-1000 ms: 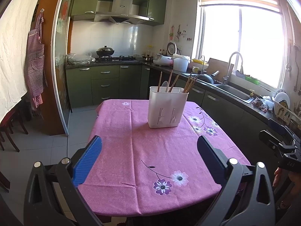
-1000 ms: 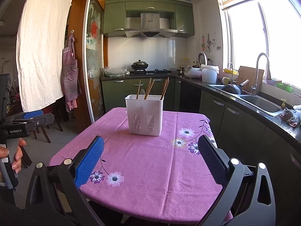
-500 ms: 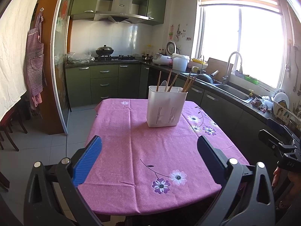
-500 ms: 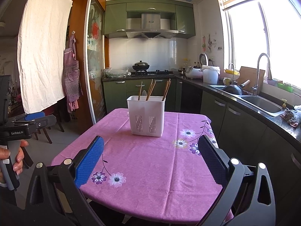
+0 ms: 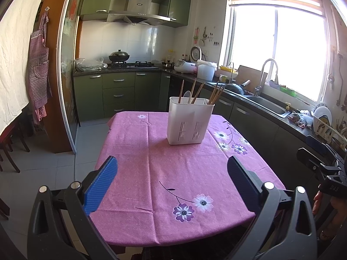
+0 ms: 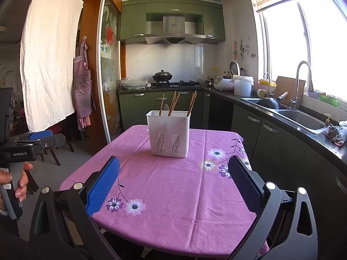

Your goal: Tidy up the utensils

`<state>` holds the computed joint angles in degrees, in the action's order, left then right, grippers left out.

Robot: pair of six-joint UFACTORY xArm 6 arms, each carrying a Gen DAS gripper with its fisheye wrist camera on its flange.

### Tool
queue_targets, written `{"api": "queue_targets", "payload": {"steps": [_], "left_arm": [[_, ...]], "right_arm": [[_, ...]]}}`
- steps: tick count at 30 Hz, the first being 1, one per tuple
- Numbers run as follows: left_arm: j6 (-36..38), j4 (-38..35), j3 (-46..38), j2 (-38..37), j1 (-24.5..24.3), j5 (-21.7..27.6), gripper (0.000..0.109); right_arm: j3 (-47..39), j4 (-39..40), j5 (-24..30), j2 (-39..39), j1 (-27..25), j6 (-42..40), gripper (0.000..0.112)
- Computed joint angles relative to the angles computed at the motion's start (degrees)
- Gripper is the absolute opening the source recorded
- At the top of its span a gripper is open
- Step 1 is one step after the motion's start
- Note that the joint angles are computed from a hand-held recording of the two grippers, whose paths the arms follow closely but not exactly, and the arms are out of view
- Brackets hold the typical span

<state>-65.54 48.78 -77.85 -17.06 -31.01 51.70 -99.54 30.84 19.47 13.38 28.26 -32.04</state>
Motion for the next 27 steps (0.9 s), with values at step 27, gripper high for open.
{"api": "queue_targets", "payload": {"steps": [27], "left_arm": [[-0.13, 0.04, -1.60, 0.89, -0.77, 3.07, 0.096]], "right_arm": [[-0.28, -0.63, 0.54, 0.16, 0.39, 0.70, 0.098]]}}
